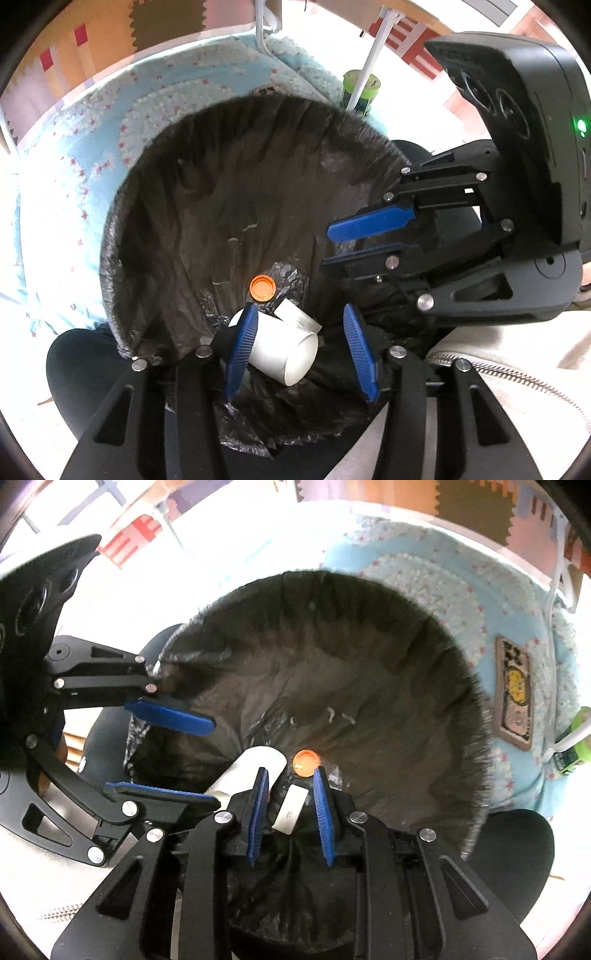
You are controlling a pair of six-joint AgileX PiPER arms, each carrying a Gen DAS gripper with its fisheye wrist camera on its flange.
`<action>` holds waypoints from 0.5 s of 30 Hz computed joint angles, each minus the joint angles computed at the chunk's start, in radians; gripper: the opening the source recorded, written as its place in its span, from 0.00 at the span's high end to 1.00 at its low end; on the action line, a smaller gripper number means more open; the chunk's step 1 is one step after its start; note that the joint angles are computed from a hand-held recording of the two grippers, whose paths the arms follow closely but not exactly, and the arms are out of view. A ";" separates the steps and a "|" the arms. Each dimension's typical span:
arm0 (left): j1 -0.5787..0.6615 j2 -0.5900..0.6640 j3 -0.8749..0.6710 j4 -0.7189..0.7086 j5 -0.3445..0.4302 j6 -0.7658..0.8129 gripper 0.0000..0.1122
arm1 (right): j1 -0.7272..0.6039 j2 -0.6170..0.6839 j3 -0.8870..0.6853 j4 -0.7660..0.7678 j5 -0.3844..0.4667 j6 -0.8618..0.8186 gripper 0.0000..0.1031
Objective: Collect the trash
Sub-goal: 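Raise both tools from the bin back toward the mat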
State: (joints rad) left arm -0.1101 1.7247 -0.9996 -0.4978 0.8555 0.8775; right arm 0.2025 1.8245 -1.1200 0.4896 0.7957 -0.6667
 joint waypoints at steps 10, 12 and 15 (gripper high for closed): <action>0.038 -0.103 -0.007 -0.035 0.010 -0.002 0.59 | -0.021 -0.097 -0.017 -0.014 0.000 0.005 0.75; 0.052 -0.126 -0.020 -0.042 0.022 -0.002 0.59 | -0.025 -0.114 -0.024 -0.016 0.002 0.008 0.75; 0.079 -0.159 -0.049 -0.060 0.042 0.005 0.59 | -0.032 -0.131 -0.034 -0.018 0.005 0.008 0.75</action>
State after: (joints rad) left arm -0.0311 1.5653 -1.0486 -0.5582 0.8976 0.8828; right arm 0.1710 1.6930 -1.1541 0.4720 0.8012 -0.6586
